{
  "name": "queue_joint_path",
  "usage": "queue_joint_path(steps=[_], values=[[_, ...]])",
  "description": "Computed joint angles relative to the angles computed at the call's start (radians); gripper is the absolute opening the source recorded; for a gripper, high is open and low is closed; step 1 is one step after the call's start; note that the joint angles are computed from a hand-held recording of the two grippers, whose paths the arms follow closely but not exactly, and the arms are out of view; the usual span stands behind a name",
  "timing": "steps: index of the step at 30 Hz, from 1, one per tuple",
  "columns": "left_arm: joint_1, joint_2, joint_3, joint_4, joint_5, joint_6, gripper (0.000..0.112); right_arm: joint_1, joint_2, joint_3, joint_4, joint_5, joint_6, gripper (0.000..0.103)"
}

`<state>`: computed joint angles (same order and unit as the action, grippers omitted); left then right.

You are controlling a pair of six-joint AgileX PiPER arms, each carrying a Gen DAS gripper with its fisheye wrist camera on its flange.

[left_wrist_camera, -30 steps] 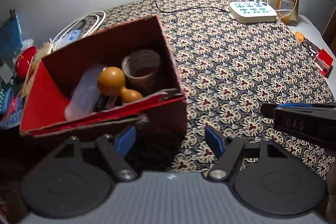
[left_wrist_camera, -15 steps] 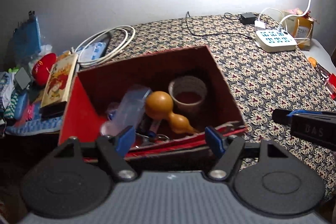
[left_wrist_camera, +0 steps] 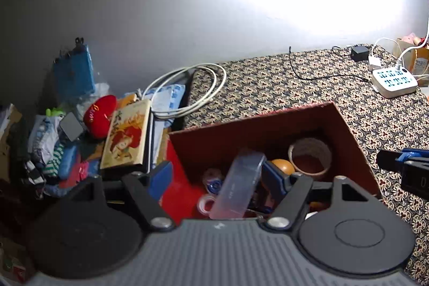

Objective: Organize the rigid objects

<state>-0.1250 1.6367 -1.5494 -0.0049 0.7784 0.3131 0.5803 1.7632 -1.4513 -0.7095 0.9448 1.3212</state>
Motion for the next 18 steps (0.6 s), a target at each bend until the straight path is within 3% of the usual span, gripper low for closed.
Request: queue_joint_path(steps=[8,18], values=[[0.044,0.025,0.004,-0.065,-0.005,0.055,0.073,0.017,0.068,-0.049,-0.032,0.001,0.011,0.016],[0.027,0.077,0.027,-0.011,-0.012,-0.018,0.073,-0.026,0.107,-0.036,0.014,-0.045,-0.004,0.017]])
